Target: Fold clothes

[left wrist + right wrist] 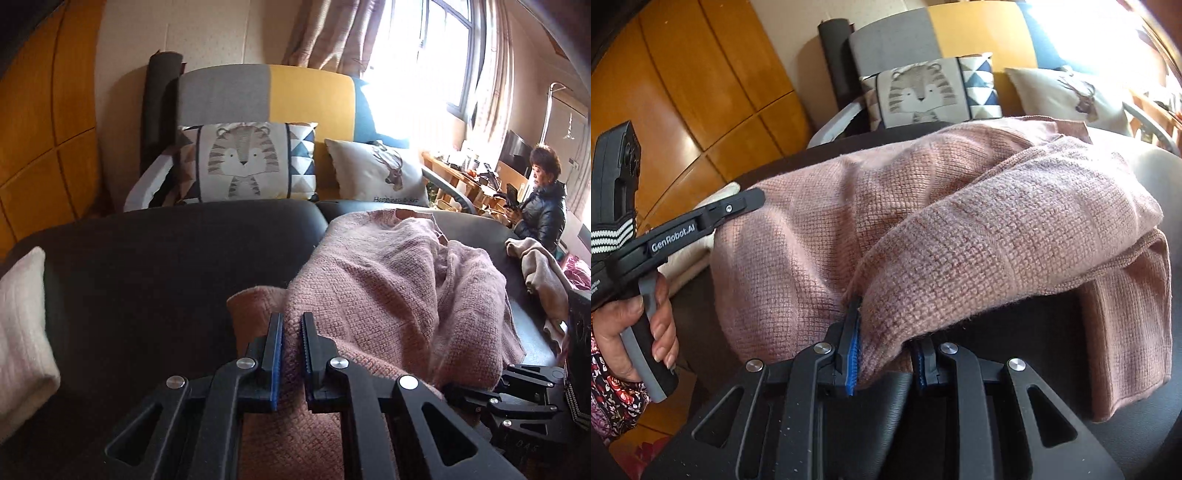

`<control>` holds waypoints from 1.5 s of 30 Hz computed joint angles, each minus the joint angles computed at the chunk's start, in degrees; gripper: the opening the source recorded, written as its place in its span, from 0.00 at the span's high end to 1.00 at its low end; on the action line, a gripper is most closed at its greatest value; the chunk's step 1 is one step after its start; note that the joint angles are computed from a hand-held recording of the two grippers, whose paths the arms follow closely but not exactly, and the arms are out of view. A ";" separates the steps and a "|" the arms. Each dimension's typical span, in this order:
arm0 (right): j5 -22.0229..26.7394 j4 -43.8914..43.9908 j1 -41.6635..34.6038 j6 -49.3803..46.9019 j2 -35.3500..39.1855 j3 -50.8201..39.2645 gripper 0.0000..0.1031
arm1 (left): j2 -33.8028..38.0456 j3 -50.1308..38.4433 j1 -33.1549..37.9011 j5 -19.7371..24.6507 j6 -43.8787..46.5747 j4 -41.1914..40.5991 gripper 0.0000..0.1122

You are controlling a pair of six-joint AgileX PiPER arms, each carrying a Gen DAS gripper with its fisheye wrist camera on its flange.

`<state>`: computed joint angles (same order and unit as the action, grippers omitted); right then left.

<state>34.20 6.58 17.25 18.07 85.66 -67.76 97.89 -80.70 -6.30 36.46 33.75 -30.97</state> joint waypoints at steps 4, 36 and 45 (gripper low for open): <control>0.71 0.58 1.05 -0.93 2.11 -1.61 0.76 | -3.40 6.51 2.06 -2.27 2.79 -2.04 0.92; 9.08 -2.03 -12.57 -2.93 -6.90 2.11 0.48 | -7.54 8.35 4.04 -0.69 6.71 -1.02 0.80; 9.36 10.59 -19.65 -9.34 4.00 -5.61 0.42 | 0.22 3.51 -6.34 1.27 -1.93 10.96 0.80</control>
